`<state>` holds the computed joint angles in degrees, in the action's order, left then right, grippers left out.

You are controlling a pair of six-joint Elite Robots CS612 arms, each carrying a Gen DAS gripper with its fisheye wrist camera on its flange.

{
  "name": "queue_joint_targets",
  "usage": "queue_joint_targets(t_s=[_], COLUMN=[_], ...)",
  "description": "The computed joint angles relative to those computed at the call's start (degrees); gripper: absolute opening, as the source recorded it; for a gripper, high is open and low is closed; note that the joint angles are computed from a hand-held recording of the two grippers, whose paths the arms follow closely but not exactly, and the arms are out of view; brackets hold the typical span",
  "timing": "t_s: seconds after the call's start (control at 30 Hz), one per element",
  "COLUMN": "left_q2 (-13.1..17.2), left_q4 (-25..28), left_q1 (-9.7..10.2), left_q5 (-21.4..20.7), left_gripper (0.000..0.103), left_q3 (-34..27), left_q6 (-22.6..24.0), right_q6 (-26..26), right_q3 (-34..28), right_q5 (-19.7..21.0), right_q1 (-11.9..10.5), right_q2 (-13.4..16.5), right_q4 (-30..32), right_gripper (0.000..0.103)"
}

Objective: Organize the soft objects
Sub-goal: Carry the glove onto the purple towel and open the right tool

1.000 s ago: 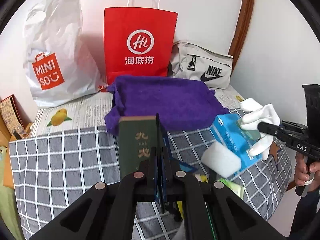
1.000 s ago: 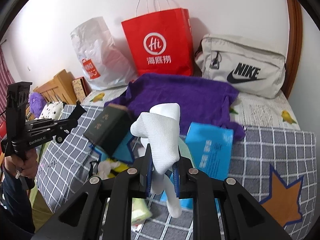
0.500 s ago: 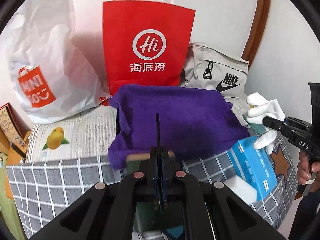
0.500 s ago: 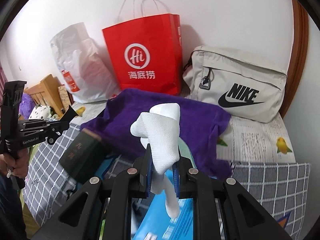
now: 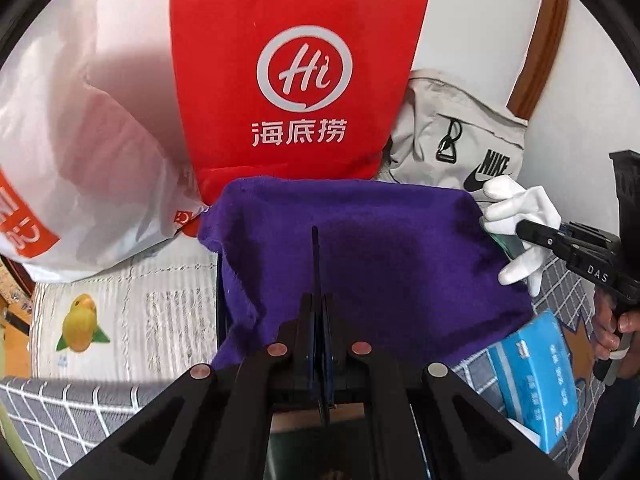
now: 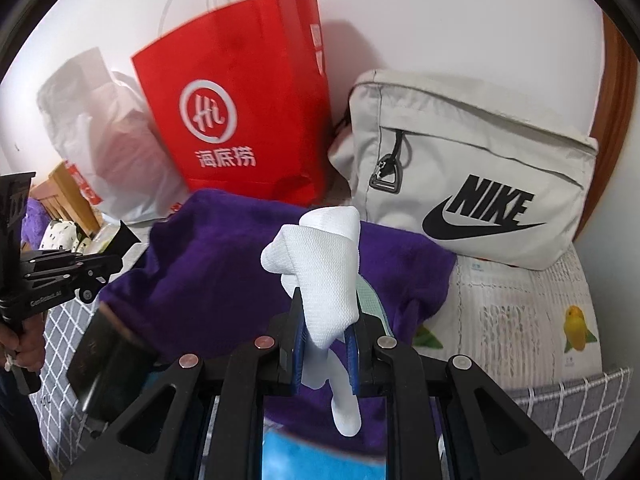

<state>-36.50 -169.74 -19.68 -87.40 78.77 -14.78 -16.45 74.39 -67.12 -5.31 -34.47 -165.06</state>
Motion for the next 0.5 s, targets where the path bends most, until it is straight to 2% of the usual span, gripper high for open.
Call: queue_joint_targets(t_s=[0.17, 0.4, 0.5], left_q2=[2.05, 4.54, 5.43], left_q4=[2.85, 6.95, 8.31], left_q1=[0.66, 1.15, 1.37], left_q5=[-0.99, -1.63, -1.99], left_gripper=[0.004, 0.004, 0.004], left_q3=[-3.48, -7.98, -9.82], left_q6=[0.05, 0.42, 0.27], right_q6=[-0.94, -2.64, -3.05], right_q3=[-4.82, -10.00, -11.50], right_q5=[-0.45, -3.80, -2.47], right_q1=[0.34, 1.07, 0.90], right_q2=[2.76, 5.64, 6.38], right_q4=[5.02, 10.99, 14.34], right_gripper=[0.018, 0.019, 0.021])
